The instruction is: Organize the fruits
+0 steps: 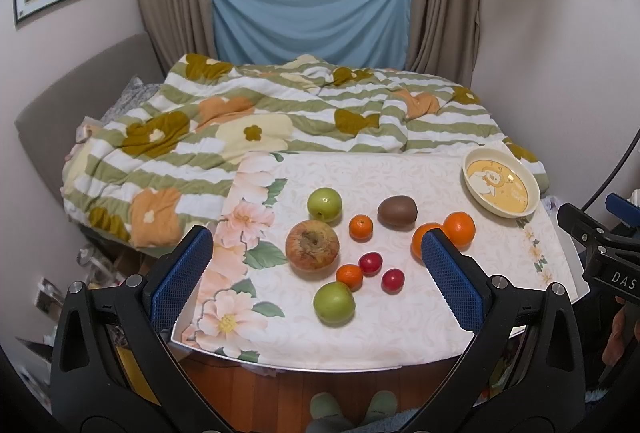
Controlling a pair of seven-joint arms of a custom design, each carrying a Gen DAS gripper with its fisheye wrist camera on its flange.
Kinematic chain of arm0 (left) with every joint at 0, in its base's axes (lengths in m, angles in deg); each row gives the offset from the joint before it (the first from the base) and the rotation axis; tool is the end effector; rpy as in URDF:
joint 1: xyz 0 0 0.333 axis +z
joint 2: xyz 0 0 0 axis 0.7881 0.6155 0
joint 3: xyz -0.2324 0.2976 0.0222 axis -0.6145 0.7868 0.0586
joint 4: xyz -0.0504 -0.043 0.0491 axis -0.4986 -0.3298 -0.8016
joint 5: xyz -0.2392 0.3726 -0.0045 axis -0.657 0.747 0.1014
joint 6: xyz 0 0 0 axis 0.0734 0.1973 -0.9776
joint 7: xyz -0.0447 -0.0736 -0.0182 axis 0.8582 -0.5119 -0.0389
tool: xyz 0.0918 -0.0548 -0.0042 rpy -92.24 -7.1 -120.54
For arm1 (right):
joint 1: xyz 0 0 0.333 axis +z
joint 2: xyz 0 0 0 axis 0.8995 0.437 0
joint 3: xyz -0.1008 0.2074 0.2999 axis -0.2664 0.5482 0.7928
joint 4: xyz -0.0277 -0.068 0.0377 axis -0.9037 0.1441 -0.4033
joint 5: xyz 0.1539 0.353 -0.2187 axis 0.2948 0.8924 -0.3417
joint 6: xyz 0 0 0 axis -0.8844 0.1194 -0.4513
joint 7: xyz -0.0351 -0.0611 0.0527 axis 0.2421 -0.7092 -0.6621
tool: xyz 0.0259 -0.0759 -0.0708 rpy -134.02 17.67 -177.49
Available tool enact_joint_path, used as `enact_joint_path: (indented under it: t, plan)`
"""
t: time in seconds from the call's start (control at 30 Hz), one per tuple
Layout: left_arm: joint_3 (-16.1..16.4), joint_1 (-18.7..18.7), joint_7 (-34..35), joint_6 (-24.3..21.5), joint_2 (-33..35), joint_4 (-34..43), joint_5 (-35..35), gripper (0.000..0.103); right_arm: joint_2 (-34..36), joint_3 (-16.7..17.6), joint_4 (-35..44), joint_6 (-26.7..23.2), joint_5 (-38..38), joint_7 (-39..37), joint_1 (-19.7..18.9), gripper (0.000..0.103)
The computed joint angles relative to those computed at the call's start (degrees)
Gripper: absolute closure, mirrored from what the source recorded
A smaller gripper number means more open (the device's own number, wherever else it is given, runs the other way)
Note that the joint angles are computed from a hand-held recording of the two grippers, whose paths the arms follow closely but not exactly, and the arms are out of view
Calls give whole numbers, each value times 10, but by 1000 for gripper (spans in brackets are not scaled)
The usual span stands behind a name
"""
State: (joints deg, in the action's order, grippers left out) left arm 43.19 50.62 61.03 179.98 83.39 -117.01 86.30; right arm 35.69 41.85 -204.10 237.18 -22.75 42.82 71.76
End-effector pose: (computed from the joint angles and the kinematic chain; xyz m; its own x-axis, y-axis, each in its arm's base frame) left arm 0.5971 -0.1573 0.5577 0.0632 -0.9980 -0.0099 -0.6557 -0.0340 -0.7543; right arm 0.6125 0.1143 0.5506 0.0171 -0.9998 0.0125 -0.6682 -0.0208 -0.7437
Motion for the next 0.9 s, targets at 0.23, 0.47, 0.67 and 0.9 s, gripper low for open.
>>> enact_joint_path:
  t: [0.23, 0.47, 0.67, 0.9]
  plan:
    - [1, -1, 2, -1, 1, 3, -1, 0, -3, -1, -5, 4, 12, -9, 1, 0]
    - [7, -4, 44, -17, 6, 27, -39, 0, 3, 0, 9, 1, 48, -47, 7, 0]
    - [10, -6, 41, -18, 16, 22, -41, 0, 15, 0, 15, 9, 96, -123, 11, 0]
    - [19, -21, -2, -39, 48, 22, -26, 0, 54, 8, 25, 11, 215, -285, 4, 0]
